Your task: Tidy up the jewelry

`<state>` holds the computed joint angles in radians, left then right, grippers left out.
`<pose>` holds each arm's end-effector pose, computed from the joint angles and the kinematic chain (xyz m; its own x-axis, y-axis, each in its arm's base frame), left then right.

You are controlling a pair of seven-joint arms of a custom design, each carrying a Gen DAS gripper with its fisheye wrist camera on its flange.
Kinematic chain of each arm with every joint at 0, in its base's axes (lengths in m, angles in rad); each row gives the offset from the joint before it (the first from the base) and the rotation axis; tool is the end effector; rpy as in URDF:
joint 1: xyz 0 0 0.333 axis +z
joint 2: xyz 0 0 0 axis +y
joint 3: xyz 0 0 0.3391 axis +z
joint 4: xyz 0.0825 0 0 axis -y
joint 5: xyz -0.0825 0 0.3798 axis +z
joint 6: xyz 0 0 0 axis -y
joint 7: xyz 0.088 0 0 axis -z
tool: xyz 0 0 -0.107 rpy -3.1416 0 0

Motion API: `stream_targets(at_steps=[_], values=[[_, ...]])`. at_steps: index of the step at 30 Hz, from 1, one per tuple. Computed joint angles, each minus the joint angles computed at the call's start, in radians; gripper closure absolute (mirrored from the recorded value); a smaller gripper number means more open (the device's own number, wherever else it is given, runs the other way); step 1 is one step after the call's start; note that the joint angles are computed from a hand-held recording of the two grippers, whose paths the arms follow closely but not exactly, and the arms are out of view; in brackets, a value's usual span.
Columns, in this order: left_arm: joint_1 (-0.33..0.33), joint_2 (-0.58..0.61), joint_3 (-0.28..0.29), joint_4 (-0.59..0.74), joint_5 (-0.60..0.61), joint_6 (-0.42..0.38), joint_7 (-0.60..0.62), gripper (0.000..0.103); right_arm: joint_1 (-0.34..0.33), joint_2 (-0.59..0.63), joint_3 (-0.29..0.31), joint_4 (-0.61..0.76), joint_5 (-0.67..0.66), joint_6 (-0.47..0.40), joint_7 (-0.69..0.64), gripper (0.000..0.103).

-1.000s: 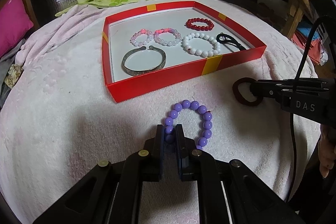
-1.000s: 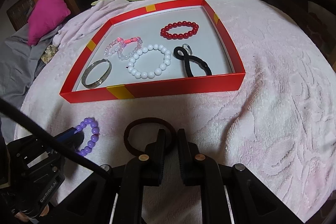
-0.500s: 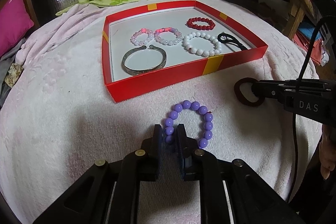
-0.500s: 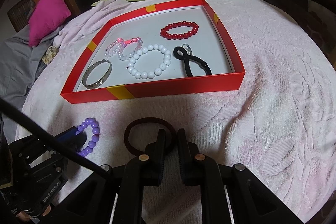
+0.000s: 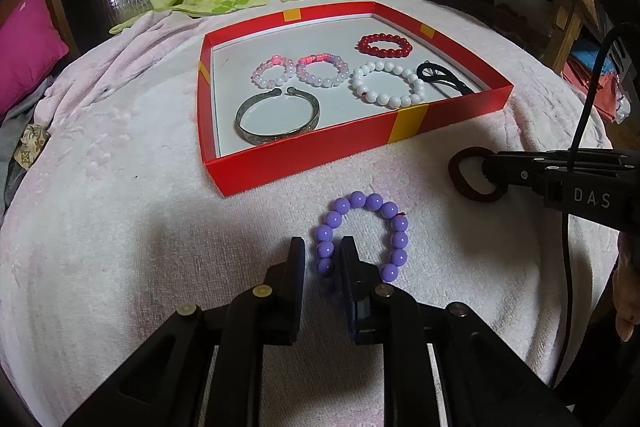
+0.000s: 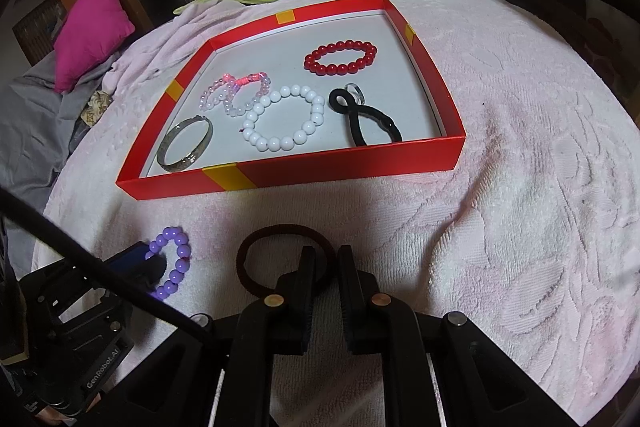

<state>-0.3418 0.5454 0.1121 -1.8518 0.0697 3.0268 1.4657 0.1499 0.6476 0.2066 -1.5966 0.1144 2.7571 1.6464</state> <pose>0.6763 -0.1745 0.3235 -0.2104 -0.9767 -0.0433 -0.7819 0.1947 -0.5922 0.7125 0.2269 0.3381 0.1692 -0.9540 -0.2477 -0.8868 -0.0377 -0.4606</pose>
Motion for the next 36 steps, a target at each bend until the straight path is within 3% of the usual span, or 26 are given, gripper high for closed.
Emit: stream_targets(at_steps=[14,27,36], values=[[-0.024,-0.005,0.027,-0.009,0.02,0.008,-0.018,0.085,0.001,-0.001,0.0,-0.002,0.004,0.002,0.009,0.089],[0.012,-0.013,-0.018,-0.017,-0.006,0.022,0.03,0.093,-0.009,-0.011,0.014,-0.028,0.008,0.043,0.007,0.09],[0.069,-0.027,-0.085,-0.031,-0.074,0.051,0.103,0.093,-0.041,-0.012,0.052,-0.036,0.048,0.058,-0.016,0.09]])
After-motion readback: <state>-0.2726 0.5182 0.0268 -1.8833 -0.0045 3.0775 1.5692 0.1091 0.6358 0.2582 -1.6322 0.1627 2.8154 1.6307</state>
